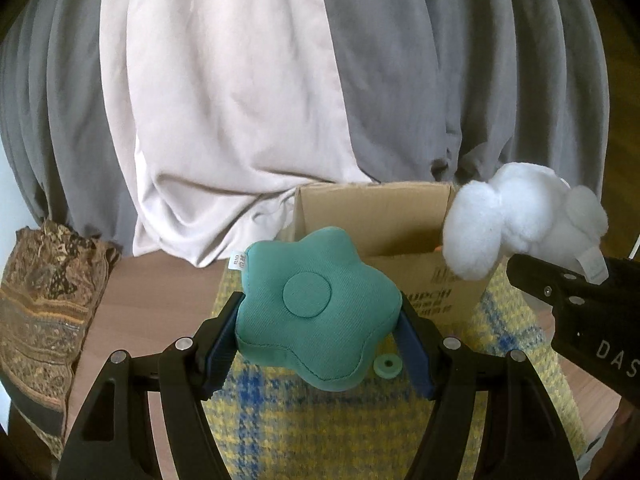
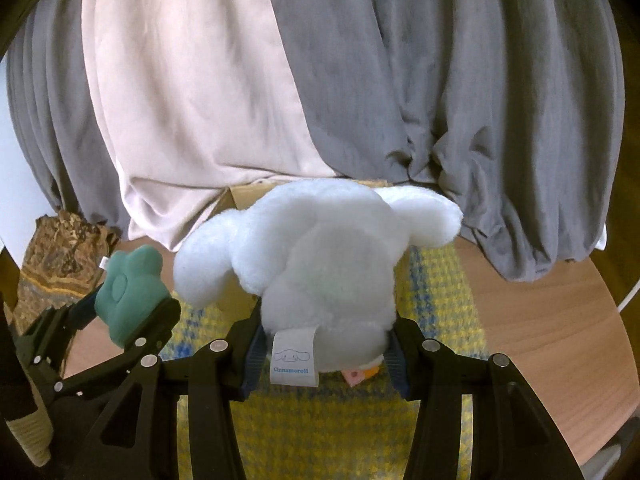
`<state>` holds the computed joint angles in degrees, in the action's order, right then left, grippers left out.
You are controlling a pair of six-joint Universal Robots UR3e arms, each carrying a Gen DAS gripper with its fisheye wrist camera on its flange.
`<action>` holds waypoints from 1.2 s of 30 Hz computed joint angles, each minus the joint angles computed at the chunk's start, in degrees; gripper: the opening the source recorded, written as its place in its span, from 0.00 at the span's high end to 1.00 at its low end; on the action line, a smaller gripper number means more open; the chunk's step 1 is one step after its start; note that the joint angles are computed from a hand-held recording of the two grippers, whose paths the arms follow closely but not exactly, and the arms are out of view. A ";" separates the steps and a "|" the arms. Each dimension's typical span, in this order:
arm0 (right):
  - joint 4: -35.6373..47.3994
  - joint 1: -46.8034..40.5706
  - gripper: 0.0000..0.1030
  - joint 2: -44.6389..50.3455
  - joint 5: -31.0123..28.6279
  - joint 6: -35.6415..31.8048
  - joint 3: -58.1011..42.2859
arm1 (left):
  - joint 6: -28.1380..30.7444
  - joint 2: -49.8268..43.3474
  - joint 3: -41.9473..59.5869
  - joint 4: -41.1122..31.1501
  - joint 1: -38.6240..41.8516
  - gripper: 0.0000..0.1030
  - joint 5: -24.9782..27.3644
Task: Organize objects
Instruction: 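Lift the bunny and star over the cardboard box with both tools, then open both tools to drop the bunny and star into the box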
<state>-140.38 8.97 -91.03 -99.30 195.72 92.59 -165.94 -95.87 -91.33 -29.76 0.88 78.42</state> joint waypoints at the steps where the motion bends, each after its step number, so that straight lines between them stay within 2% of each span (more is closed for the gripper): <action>1: 0.23 -0.13 0.51 0.27 0.16 0.01 -0.57 | -0.07 -0.58 1.22 -0.59 -0.08 0.32 -0.01; 19: 5.79 -1.31 0.51 7.73 0.07 -0.01 -15.28 | 0.18 -10.54 20.40 -7.26 -1.22 0.32 -0.63; 28: 11.69 -2.05 0.51 15.22 -0.46 -0.33 -27.23 | 0.33 -20.63 37.06 -16.01 -1.99 0.32 -2.22; 36: 15.24 -4.25 0.51 20.21 2.04 -0.62 -33.75 | 1.19 -29.28 49.68 -22.43 -2.91 0.32 -2.63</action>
<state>-125.14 4.72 -70.82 -97.26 195.10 58.84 -164.75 -125.15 -41.65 -52.19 -2.04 75.79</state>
